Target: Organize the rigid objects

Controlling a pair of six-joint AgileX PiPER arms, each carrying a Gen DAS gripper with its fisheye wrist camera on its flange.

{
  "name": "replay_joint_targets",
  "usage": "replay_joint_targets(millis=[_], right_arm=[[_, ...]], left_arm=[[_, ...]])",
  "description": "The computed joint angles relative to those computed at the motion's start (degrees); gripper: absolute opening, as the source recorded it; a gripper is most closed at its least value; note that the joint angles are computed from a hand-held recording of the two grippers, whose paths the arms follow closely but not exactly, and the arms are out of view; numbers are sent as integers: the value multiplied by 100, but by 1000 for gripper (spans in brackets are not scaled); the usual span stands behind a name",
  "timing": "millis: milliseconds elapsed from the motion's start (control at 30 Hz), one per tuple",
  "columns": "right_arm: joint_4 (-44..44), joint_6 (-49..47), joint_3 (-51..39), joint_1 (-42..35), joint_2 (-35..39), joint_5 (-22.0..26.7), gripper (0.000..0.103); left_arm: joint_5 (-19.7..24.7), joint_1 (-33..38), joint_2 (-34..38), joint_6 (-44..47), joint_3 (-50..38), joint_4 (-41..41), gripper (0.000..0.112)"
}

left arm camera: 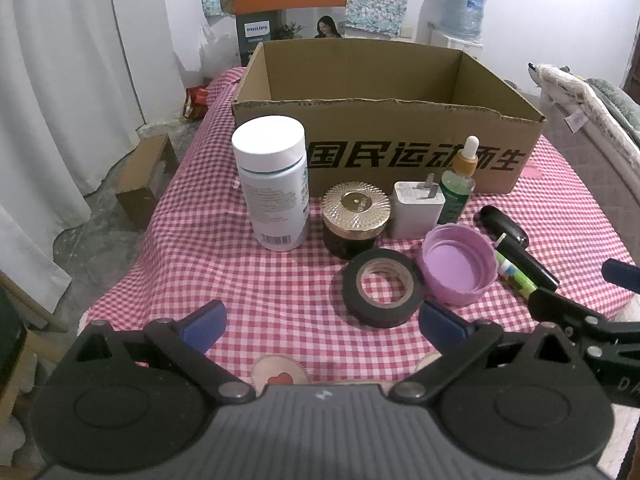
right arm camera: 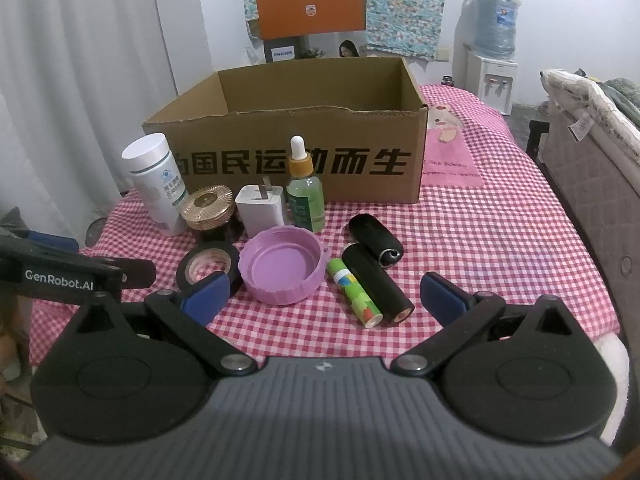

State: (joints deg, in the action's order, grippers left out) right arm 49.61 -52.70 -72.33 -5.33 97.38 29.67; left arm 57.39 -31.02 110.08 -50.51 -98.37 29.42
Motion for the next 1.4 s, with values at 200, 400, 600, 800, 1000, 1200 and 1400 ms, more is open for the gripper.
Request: replay_joint_targets(millis=[200, 400, 600, 800, 1000, 1200, 1400], right_arm=[[-23, 38, -4, 15, -5, -6, 102], [-6, 20, -14, 22, 5, -10, 102], [-3, 25, -10, 26, 0, -14, 102], [9, 19, -17, 34, 2, -15, 102], [32, 10, -11, 39, 4, -27, 102], [32, 11, -14, 41, 11, -25, 102], [52, -7, -15, 31, 24, -9, 102]], left_arm=[[0, 8, -7, 1, 9, 18, 103], [15, 11, -5, 11, 5, 18, 103], [30, 4, -2, 6, 7, 33, 103], [66, 5, 3, 2, -1, 41, 103], [97, -13, 8, -20, -4, 71, 103], [158, -7, 53, 31, -74, 46, 103], [218, -12, 108, 60, -137, 37, 103]])
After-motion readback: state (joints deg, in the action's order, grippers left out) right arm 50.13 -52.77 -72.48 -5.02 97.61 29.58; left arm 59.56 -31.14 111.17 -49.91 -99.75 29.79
